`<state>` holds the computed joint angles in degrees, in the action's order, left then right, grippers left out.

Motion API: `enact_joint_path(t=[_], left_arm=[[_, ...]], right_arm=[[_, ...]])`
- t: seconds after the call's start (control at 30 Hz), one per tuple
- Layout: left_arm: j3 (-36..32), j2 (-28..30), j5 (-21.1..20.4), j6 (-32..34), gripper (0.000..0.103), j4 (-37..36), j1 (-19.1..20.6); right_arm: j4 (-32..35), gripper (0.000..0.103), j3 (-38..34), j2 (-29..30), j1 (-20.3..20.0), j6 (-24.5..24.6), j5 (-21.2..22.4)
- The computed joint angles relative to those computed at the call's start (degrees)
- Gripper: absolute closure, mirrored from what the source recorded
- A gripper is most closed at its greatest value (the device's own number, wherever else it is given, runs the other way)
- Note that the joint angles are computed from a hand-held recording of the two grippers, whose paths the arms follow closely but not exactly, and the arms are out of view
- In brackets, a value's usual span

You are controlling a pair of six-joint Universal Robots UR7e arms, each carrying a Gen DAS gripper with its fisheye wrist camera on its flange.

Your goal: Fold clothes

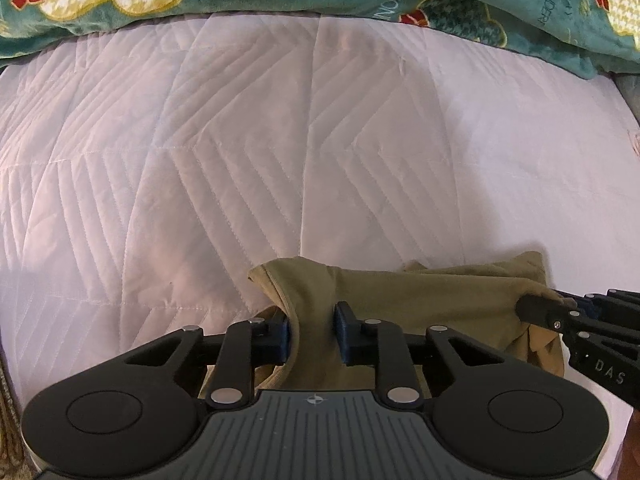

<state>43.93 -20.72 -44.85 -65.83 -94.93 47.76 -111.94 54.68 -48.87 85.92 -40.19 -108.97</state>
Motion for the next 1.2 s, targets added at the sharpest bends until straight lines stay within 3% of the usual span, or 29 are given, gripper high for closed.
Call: enact_joint_path(t=[0.17,0.43,0.7,0.9,1.2], left_arm=[[3.45,-1.20,1.01,3.73,0.093,-5.41,-0.40],[4.88,-3.01,2.22,2.79,0.094,-6.02,-2.62],[8.84,-7.05,0.76,-2.80,0.094,-3.33,-7.49],[16.15,-11.11,-1.61,-8.28,0.094,-1.97,-12.35],[34.67,-17.34,-6.24,-13.97,0.094,-10.51,-19.62]], right_arm=[[-0.32,0.090,0.48,-0.29,-0.17,0.89,0.58],[1.40,0.091,0.55,-1.96,0.22,1.10,2.24],[5.41,0.092,3.07,-7.27,1.66,1.19,3.63],[7.36,0.093,9.96,-14.50,2.33,0.12,3.82],[6.35,0.093,24.55,-26.39,0.67,-3.47,3.21]])
